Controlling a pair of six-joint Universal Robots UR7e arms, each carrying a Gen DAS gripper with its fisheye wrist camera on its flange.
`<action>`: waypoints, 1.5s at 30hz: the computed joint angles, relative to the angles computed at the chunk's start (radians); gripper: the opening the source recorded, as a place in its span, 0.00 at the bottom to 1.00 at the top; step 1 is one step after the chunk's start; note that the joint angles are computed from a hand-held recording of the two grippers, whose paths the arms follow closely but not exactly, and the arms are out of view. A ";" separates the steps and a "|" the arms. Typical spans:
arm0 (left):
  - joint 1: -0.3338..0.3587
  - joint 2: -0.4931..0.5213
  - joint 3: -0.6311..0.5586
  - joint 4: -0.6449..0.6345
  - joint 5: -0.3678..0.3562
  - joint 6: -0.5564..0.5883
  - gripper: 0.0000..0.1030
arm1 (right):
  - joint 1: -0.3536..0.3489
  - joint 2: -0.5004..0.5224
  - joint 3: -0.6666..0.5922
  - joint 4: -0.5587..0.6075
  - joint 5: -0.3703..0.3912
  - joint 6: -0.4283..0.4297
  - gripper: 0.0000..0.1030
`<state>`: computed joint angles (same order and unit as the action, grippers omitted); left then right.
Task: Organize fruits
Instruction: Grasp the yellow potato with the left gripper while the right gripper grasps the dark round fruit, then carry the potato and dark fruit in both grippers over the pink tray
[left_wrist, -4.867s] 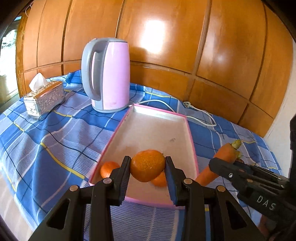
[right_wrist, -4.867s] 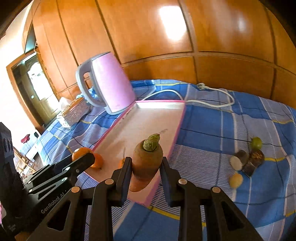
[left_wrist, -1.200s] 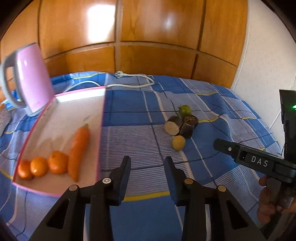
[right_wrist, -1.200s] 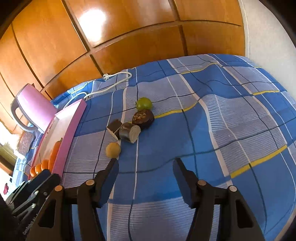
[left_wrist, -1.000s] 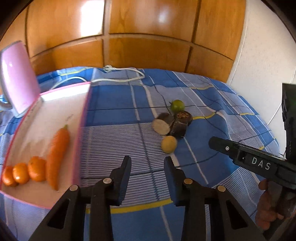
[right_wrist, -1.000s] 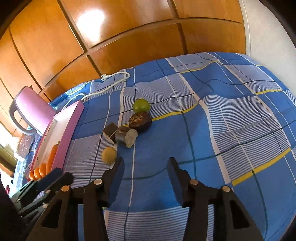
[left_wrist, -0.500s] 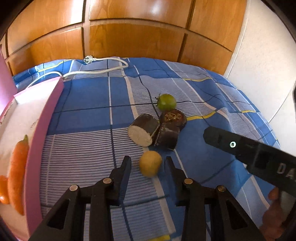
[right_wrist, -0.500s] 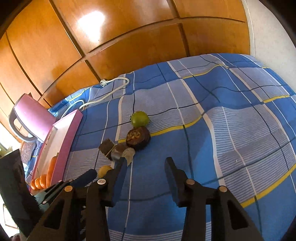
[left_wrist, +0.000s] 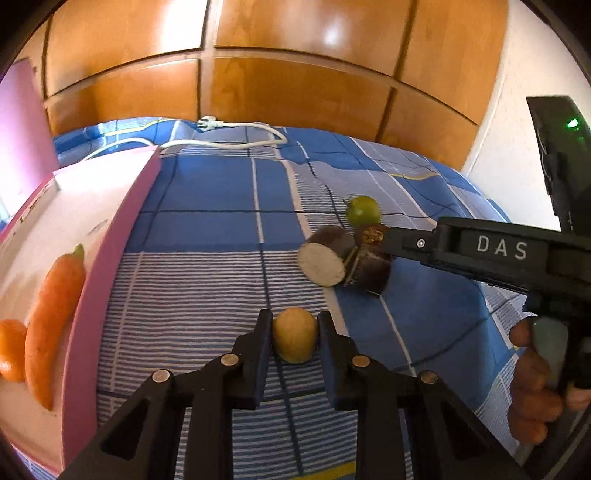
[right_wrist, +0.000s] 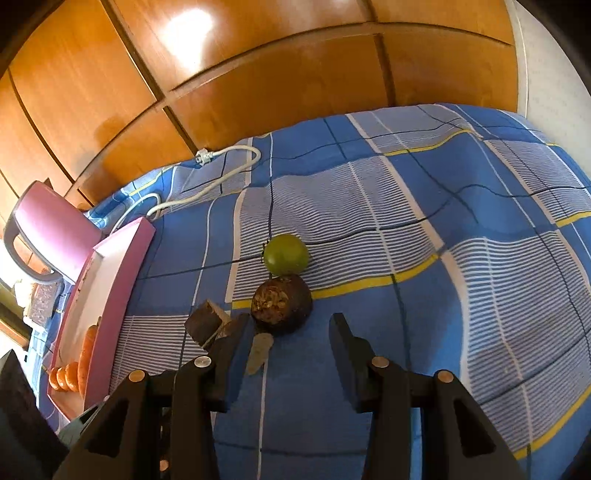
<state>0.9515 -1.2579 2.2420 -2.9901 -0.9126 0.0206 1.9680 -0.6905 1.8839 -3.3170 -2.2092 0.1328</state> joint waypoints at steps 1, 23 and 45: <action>0.001 0.001 0.001 -0.008 0.004 -0.004 0.24 | 0.001 0.005 -0.005 -0.003 -0.006 -0.002 0.42; 0.011 0.004 0.022 -0.064 -0.012 0.008 0.24 | 0.006 0.043 -0.059 0.076 -0.106 0.031 0.41; -0.009 -0.006 0.036 -0.052 0.028 0.016 0.24 | 0.045 0.082 0.031 -0.157 -0.221 -0.072 0.41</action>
<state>0.9423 -1.2644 2.2778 -3.0418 -0.8851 0.0368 2.0131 -0.6090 1.9151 -3.4740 -2.4300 0.0604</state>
